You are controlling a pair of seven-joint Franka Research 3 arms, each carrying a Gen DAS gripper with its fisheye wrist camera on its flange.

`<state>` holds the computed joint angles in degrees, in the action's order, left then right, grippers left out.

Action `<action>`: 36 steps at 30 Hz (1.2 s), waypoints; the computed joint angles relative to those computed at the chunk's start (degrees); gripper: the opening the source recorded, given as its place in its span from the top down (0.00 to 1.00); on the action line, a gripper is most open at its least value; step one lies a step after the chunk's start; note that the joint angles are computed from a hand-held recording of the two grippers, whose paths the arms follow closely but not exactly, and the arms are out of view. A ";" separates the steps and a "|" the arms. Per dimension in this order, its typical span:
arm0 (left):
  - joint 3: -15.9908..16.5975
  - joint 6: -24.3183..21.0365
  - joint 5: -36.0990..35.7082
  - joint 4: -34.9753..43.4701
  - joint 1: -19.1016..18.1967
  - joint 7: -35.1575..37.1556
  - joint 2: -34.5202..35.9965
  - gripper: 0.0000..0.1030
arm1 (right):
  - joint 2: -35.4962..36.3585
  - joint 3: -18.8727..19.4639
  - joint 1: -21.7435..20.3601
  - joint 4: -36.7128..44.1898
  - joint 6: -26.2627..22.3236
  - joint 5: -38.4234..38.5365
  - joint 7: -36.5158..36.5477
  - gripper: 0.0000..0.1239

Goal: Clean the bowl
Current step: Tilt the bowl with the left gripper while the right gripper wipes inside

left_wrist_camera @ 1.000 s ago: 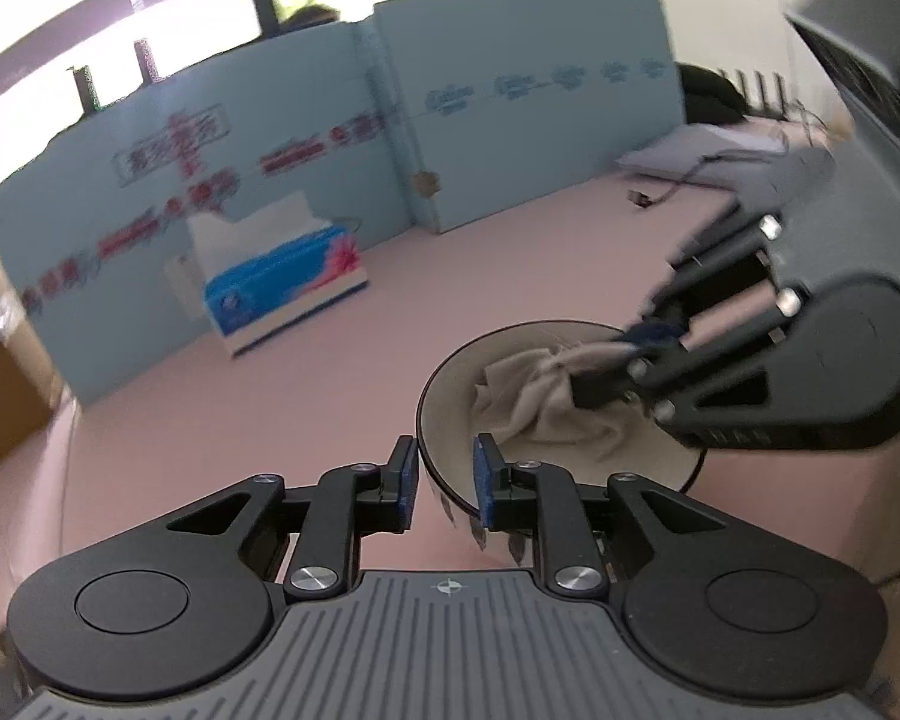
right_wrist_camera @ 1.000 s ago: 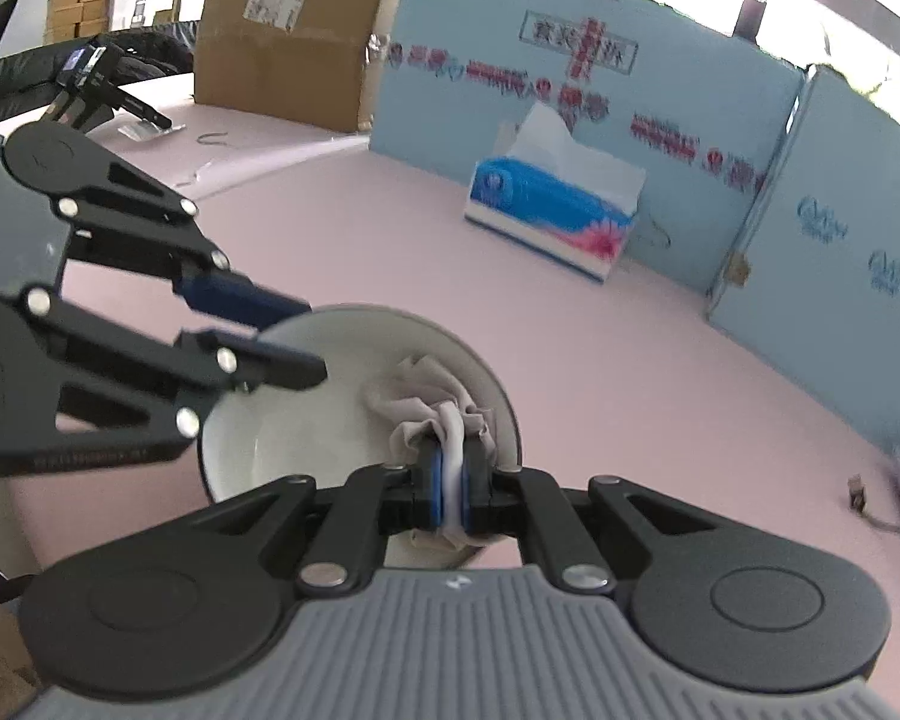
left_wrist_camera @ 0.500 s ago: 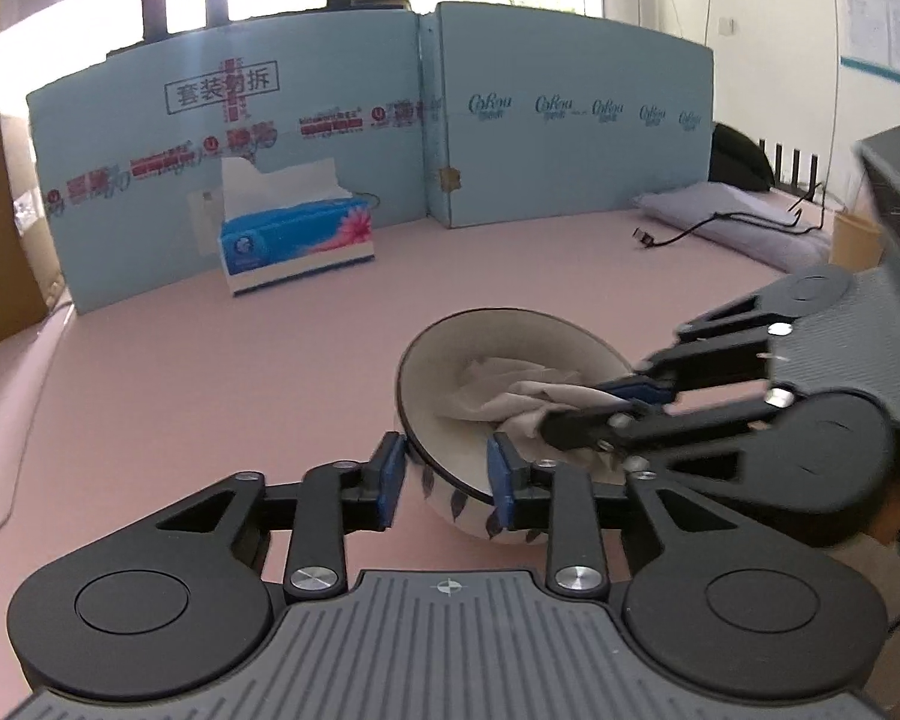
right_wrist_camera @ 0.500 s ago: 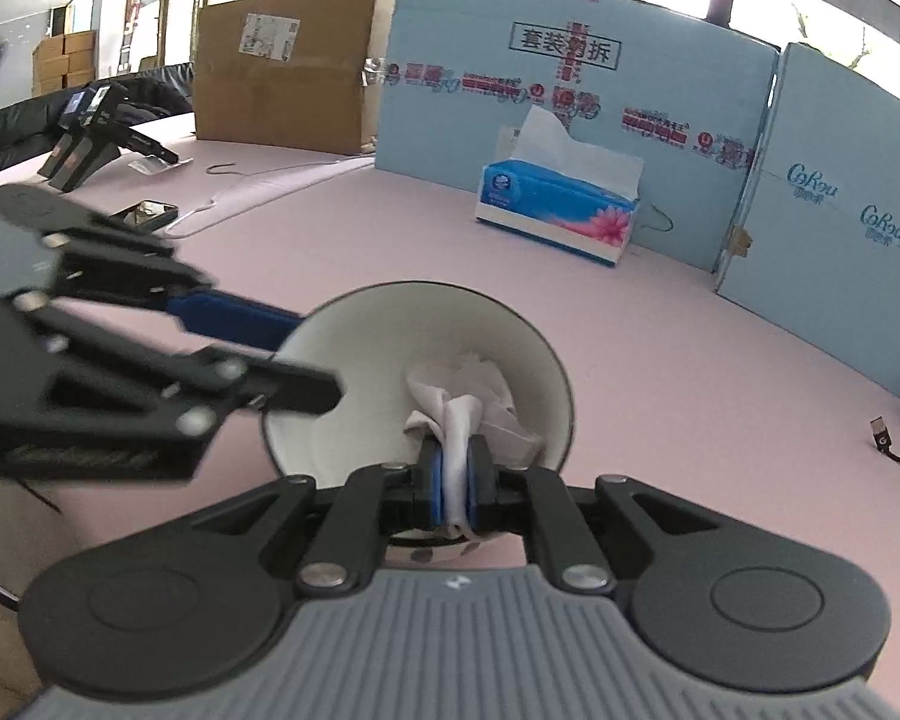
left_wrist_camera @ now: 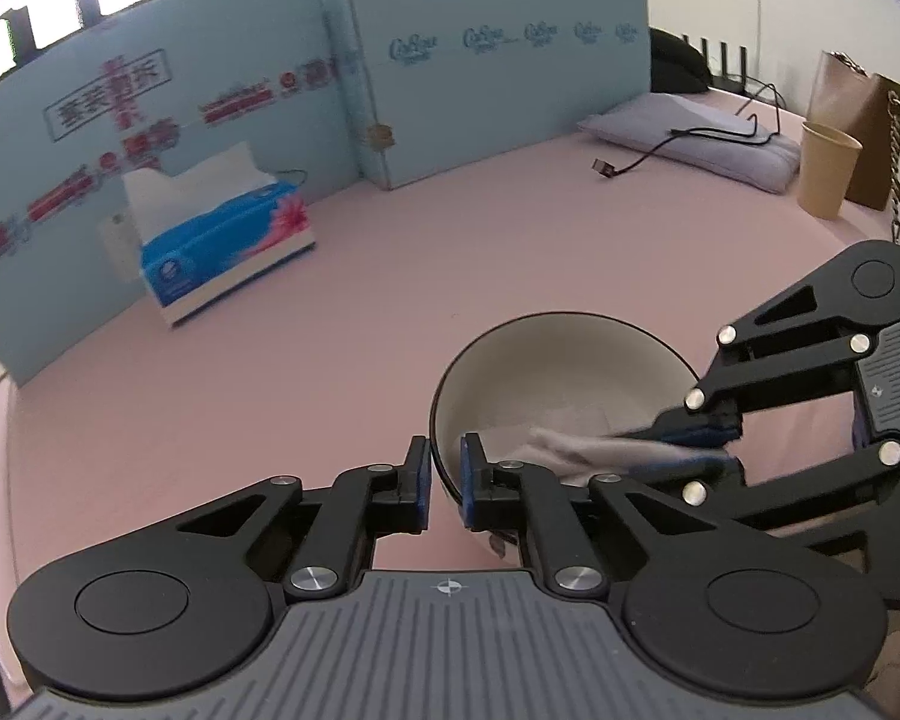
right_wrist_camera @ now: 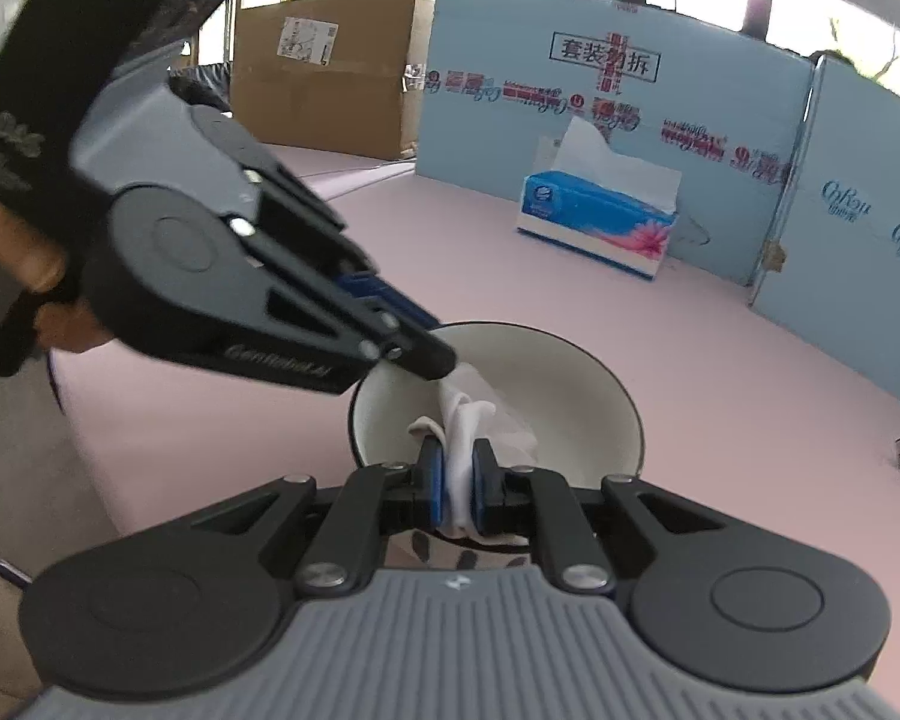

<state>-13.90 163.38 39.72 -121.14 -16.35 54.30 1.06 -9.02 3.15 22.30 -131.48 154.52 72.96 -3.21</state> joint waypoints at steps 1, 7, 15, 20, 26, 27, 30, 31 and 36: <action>-0.01 -0.05 -0.12 0.42 -0.01 0.69 0.44 0.91 | 0.14 -0.34 -0.47 0.43 -1.72 -1.78 1.74 0.90; 0.36 2.35 -2.60 0.50 0.22 4.41 1.19 0.91 | 2.45 -0.94 -3.67 5.29 -10.68 -16.64 12.03 0.90; 1.43 8.38 -1.09 -0.72 0.76 3.14 1.84 0.92 | 5.18 0.56 -4.89 9.81 -12.02 -35.46 19.64 0.90; 2.64 13.17 3.15 -2.13 1.14 -1.32 1.98 0.91 | 9.00 1.51 -5.00 15.30 -13.31 -50.38 28.31 0.94; 3.28 17.38 4.18 -3.60 1.77 -3.61 1.87 0.90 | 12.63 2.03 -4.54 18.51 -10.93 -54.98 32.46 0.94; 3.15 17.76 3.32 -3.83 1.94 -2.88 1.86 0.90 | 12.87 2.08 -4.59 18.67 -10.69 -54.41 32.37 0.94; 3.89 17.82 5.47 -3.56 1.37 -4.89 1.90 0.89 | 13.55 2.25 -4.92 19.43 -10.93 -51.35 31.51 0.93; 4.20 17.74 6.88 -3.40 1.15 -6.23 1.90 0.89 | 13.81 2.32 -5.12 19.82 -11.46 -49.80 30.97 0.93; 4.54 17.28 10.61 -2.81 0.96 -10.31 2.03 0.86 | 13.91 2.61 -5.71 20.50 -14.71 -43.65 28.13 0.91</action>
